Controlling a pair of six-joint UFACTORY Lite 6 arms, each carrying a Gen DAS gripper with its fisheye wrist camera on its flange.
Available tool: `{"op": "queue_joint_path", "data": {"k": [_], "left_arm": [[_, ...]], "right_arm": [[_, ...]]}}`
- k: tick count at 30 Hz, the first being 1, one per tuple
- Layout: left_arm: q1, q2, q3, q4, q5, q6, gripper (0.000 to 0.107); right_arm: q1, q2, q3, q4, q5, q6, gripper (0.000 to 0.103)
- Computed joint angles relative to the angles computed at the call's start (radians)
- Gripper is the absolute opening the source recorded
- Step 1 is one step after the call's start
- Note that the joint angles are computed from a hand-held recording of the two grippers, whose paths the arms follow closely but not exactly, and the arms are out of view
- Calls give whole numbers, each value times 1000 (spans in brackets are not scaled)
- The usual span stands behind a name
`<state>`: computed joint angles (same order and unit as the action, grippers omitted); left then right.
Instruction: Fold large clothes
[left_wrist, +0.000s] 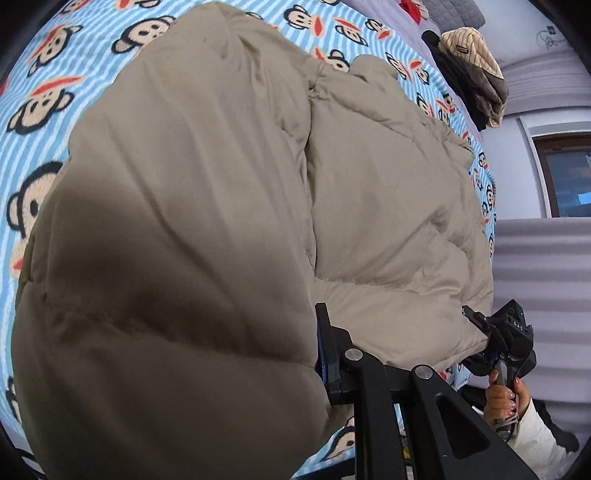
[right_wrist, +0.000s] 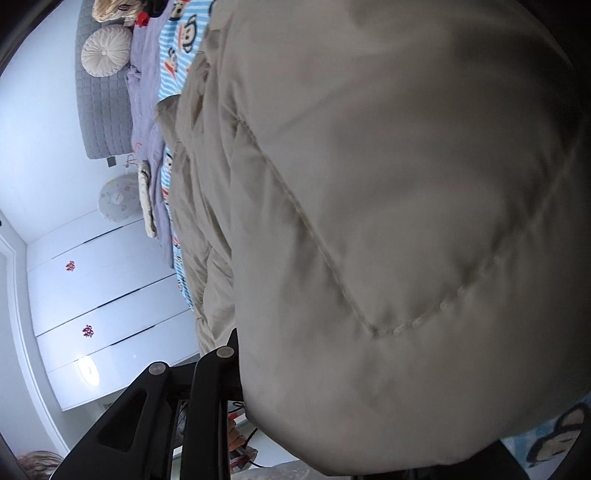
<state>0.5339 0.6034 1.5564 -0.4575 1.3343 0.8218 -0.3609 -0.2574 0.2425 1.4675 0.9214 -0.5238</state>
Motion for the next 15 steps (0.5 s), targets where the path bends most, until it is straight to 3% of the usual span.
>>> {"op": "queue_joint_path", "data": {"k": [4,8,15], "left_arm": [[-19,-13,16,69,-13,-40,35],[-8,-54,68,123,43,13,36],[70,-25,330,187,219,141,36]], "right_arm": [[34,19,40,-66,-54,109,51],[55,-47,127,-289,-19,306,67],[-10,-300,169,-461,205,441,69]]}}
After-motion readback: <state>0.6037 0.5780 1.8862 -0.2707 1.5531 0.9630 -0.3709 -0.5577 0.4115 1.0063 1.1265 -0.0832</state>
